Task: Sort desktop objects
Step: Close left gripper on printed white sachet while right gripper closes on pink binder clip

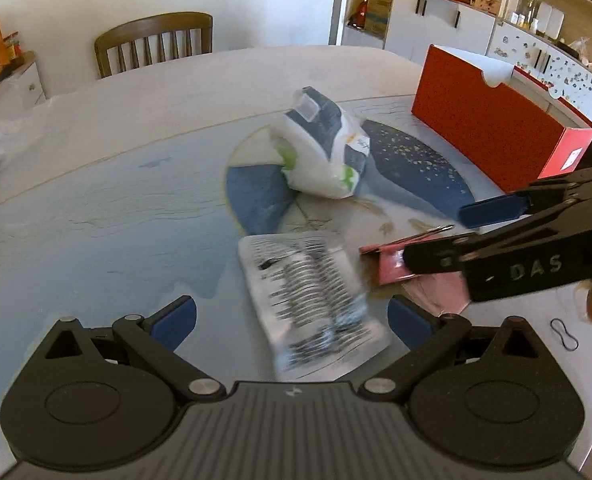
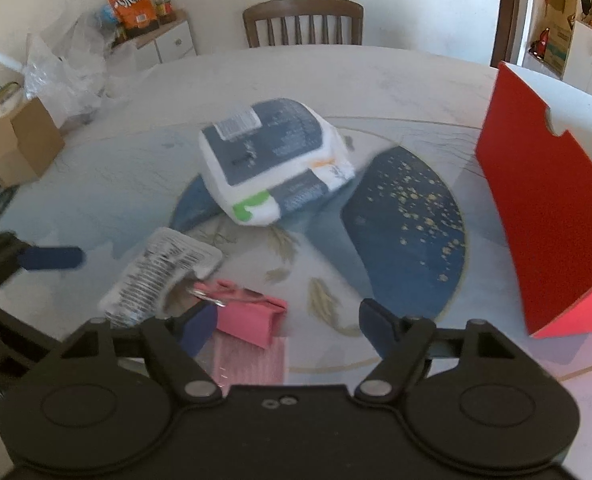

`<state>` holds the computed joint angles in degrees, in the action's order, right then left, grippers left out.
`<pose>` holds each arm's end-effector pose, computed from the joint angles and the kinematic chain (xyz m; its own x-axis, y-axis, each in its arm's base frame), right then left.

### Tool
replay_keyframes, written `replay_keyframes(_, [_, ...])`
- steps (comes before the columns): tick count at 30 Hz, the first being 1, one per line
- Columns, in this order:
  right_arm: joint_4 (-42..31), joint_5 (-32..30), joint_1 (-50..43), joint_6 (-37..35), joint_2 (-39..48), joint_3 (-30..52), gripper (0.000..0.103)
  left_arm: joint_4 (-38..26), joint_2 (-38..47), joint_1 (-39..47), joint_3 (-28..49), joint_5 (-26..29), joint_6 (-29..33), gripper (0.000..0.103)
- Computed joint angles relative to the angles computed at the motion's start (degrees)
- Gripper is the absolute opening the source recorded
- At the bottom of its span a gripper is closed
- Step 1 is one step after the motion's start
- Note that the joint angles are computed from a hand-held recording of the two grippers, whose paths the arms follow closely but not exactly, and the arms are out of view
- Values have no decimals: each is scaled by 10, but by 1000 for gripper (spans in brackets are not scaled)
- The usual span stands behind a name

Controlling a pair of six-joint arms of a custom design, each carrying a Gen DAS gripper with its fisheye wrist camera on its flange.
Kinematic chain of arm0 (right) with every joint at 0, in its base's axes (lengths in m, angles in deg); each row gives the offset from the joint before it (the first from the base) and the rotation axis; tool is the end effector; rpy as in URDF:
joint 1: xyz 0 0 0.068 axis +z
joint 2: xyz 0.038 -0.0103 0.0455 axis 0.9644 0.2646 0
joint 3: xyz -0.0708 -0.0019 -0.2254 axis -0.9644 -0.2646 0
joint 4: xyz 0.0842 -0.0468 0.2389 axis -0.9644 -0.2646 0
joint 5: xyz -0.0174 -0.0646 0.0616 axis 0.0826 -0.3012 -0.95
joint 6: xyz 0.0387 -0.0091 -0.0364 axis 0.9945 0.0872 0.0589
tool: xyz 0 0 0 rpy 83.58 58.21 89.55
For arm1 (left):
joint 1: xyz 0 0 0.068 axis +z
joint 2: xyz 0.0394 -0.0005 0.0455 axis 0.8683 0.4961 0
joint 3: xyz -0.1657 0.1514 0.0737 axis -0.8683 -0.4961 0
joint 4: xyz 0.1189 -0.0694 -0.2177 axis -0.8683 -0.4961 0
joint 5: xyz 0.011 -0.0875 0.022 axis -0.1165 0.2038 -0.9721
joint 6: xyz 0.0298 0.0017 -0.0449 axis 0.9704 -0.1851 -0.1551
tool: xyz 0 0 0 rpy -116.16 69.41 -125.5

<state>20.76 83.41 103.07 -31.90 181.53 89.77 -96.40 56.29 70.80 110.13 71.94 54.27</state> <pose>0.3054 0.1623 0.1764 -0.7993 -0.0892 -0.5942 -0.2024 0.9711 0.1265 0.2663 0.0354 0.2114 -0.7169 0.2668 -0.6441 0.3936 0.9175 -0.0580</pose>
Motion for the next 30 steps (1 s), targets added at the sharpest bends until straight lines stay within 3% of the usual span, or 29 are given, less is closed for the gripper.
replay_keyframes(4, [-18,-4,5,26,34,39,78,22,6,-32,-5,-41,-36,102])
replay_keyframes(9, [-39,-10,12,56,65,75,78,39,4,-46,-18,-65,-39,102])
replay_keyframes(14, [-61,18,28,57,90,103,68,40,10,-43,-15,-72,-40,88])
replay_keyframes(16, [-62,15,28,57,88,103,58,40,8,-42,-14,-70,-40,75])
replay_keyframes(18, [-73,19,30,59,90,110,56,39,5,-41,-13,-69,-41,67])
replay_keyframes(30, [-68,20,26,39,32,82,56,20,10,-11,7,-28,-59,62])
